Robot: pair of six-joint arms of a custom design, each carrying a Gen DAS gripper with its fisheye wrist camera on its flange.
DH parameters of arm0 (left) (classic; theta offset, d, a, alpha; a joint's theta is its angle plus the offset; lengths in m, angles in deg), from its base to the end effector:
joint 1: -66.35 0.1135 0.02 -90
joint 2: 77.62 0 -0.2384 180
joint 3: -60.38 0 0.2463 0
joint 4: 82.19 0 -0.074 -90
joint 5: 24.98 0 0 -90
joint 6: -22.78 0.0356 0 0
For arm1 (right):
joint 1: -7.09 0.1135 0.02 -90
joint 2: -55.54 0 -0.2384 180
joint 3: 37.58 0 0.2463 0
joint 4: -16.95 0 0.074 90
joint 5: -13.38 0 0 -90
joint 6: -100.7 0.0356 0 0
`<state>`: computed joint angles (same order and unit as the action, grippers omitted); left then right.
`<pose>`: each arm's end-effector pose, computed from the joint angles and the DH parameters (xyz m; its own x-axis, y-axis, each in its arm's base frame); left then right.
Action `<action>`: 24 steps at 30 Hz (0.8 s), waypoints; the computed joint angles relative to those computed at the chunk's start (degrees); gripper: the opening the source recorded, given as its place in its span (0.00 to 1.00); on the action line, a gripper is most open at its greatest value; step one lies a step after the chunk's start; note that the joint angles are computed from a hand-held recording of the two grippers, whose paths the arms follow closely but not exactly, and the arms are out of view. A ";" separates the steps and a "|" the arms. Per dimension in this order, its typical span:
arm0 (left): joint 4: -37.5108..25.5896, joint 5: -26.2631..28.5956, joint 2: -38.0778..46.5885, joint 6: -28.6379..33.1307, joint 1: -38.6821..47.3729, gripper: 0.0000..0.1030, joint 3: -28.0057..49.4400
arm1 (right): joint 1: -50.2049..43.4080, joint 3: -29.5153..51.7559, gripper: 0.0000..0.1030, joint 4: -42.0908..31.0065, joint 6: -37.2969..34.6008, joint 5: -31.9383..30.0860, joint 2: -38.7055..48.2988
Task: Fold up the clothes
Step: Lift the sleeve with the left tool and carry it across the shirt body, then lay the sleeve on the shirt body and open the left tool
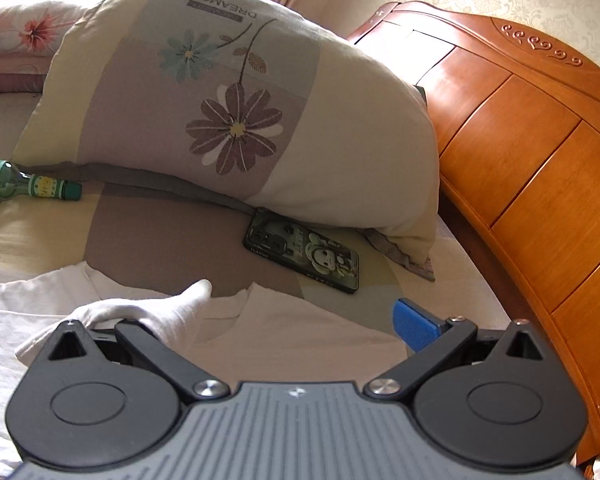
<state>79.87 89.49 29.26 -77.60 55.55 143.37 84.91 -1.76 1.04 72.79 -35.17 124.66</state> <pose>0.3840 -0.0883 0.1709 -0.7297 -0.0277 -0.6832 0.3479 0.8451 -0.4060 0.0666 0.1970 0.1248 -0.6416 0.1669 -0.7487 -0.1591 0.9259 0.3427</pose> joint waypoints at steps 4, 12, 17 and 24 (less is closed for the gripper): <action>-1.17 0.85 1.81 2.66 -1.31 0.99 0.03 | 0.27 -0.05 1.00 0.08 0.15 0.18 0.01; -6.52 6.29 7.59 7.72 -1.87 0.99 1.79 | 0.78 -0.15 1.00 0.14 0.51 0.58 -0.06; -7.80 11.65 8.57 6.48 1.02 0.99 0.71 | 0.91 -0.36 1.00 -0.66 1.03 1.12 -1.12; 2.68 12.06 8.11 -7.77 5.64 0.99 -4.94 | 1.14 -0.43 1.00 -1.05 1.28 1.53 -1.63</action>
<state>82.55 101.55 37.37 -85.37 61.19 138.44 86.04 -2.19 -0.01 74.07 -33.64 123.03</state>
